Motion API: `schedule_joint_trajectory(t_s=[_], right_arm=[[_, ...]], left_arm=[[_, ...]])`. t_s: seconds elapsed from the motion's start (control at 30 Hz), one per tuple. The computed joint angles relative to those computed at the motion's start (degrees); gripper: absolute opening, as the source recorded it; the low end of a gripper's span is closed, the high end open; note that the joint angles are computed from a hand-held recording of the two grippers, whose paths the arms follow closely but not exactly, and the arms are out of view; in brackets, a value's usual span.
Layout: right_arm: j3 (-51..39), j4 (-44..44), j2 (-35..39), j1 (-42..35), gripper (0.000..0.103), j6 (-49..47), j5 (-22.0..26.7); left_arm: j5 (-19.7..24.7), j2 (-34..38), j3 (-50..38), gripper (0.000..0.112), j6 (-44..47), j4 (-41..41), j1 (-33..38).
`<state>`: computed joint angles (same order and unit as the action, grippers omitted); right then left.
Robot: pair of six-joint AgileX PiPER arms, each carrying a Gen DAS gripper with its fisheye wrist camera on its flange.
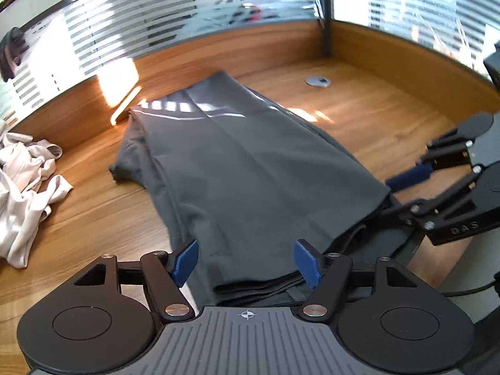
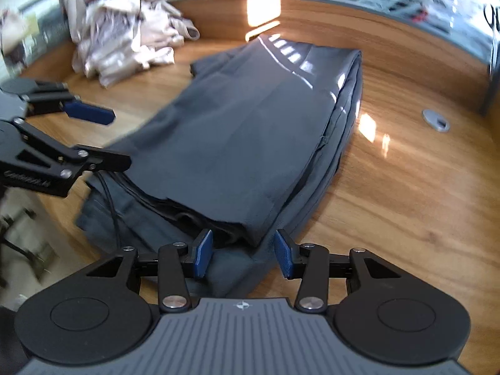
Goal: Fold clothes
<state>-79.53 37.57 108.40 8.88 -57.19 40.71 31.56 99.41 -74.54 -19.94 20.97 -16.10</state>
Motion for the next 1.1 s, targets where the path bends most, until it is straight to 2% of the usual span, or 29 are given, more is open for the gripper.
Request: schedule_joint_trajectory(t_s=[0.1,0.17,0.3,0.47,0.53,0.6,0.73,0.8,0.9,1.0,1.07,1.1], right_arm=[[1.02,0.59,0.99,0.99,0.049,0.61,-3.70],[2.31,-0.34,1.19,2.04,0.049,1.00,-7.16],[5.59,4.40,0.01,2.42,0.049,-7.20,-11.54],[7.77,6.97,-3.33,1.70,0.050,-13.69,-14.67],[7.71,9.41,-4.83,0.43,0.054,-15.93,-13.11],[6.50,7.87,-5.40,-0.85,0.056,-14.16,-10.14],[6.59,2.21,-6.09,-1.69,0.056,-11.97,-8.37],[4.99,-0.78,-5.56,-2.94,0.055,-9.90,-5.59],[2.53,0.71,-5.29,-5.53,0.055,-11.99,-0.15],[-1.07,3.56,-3.95,-7.63,0.055,-15.36,6.62],[-2.96,4.02,-2.60,-7.53,0.052,-16.23,8.86],[-3.39,3.75,-2.10,-7.02,0.047,-16.37,8.96]], left_arm=[[1.04,1.85,-1.36,0.062,1.11,-3.29,1.30],[2.48,3.15,-2.20,0.052,1.84,-4.90,2.20],[2.64,3.48,-2.07,0.051,4.67,-7.55,3.58],[2.63,3.40,-1.97,0.051,4.34,-8.40,4.39],[2.24,3.31,-1.44,0.052,2.58,-7.25,4.35],[1.93,3.05,-0.71,0.053,0.84,-6.76,4.58],[1.60,1.46,0.93,0.053,-1.53,-5.99,4.52],[1.26,-0.64,2.67,0.052,-2.27,-5.83,4.06],[0.16,-5.03,6.79,0.052,-4.40,-5.36,3.28],[-0.02,-8.51,9.95,0.052,-11.65,-3.22,2.54],[-0.42,-9.73,10.98,0.052,-17.45,-1.79,2.66],[-0.76,-9.81,11.01,0.050,-19.60,-1.60,2.84]])
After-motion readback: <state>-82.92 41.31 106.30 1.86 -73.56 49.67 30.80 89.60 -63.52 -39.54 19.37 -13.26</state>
